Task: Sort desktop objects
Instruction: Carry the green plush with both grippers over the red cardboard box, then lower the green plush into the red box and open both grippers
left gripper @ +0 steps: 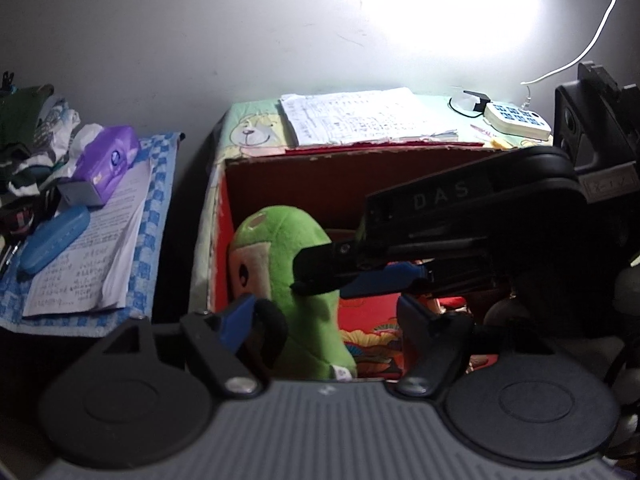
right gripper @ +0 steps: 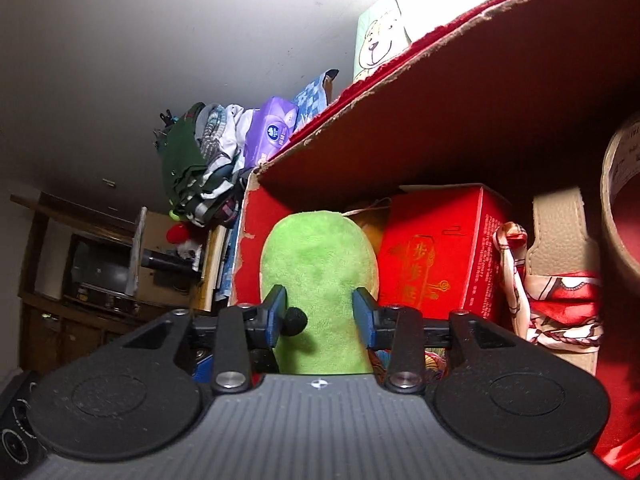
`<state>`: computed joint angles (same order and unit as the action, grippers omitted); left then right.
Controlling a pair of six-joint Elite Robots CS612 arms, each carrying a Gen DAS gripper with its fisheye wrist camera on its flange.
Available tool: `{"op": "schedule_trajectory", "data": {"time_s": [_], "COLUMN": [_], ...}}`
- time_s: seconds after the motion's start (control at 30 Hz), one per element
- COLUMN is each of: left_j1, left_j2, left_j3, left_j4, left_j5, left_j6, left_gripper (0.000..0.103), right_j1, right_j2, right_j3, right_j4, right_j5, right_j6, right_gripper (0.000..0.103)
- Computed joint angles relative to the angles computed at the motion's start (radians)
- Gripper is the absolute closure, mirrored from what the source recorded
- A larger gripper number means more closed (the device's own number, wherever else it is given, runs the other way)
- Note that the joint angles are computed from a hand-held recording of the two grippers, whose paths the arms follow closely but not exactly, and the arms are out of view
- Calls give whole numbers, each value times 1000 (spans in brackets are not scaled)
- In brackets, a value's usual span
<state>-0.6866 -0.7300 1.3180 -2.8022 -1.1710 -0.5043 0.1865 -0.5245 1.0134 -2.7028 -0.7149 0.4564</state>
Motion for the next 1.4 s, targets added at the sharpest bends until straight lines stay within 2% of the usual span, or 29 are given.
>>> {"op": "schedule_trajectory", "data": {"time_s": [0.2, 0.43, 0.63, 0.73, 0.83, 0.93, 1.1, 1.3, 1.4], "left_j1": [3, 1, -5, -6, -8, -10, -14, -25, -26], "left_j2": [6, 8, 11, 12, 14, 16, 16, 16, 16], "left_j3": [-23, -32, -44, -51, -57, -66, -73, -82, -85], "left_j4": [51, 86, 126, 144, 163, 188, 214, 259, 273], "left_j5": [10, 20, 44, 49, 57, 65, 81, 131, 139], "left_j6": [-11, -32, -39, -47, -51, -60, -73, -81, -93], "left_gripper": [25, 25, 25, 24, 24, 24, 24, 24, 23], "right_j1": [2, 2, -6, -8, -1, -3, -9, -7, -5], "right_j2": [-1, 1, -22, -22, -24, -13, 5, 1, -3], "right_j3": [-3, 2, 42, 41, 30, 16, 1, -6, 2], "right_j4": [3, -33, -90, -68, -32, -25, -19, 28, 16], "right_j5": [7, 10, -59, -65, -97, -71, -3, 12, 1], "right_j6": [-4, 32, 54, 62, 26, 24, 8, -77, -85], "right_gripper": [59, 48, 54, 59, 58, 59, 67, 67, 66]}}
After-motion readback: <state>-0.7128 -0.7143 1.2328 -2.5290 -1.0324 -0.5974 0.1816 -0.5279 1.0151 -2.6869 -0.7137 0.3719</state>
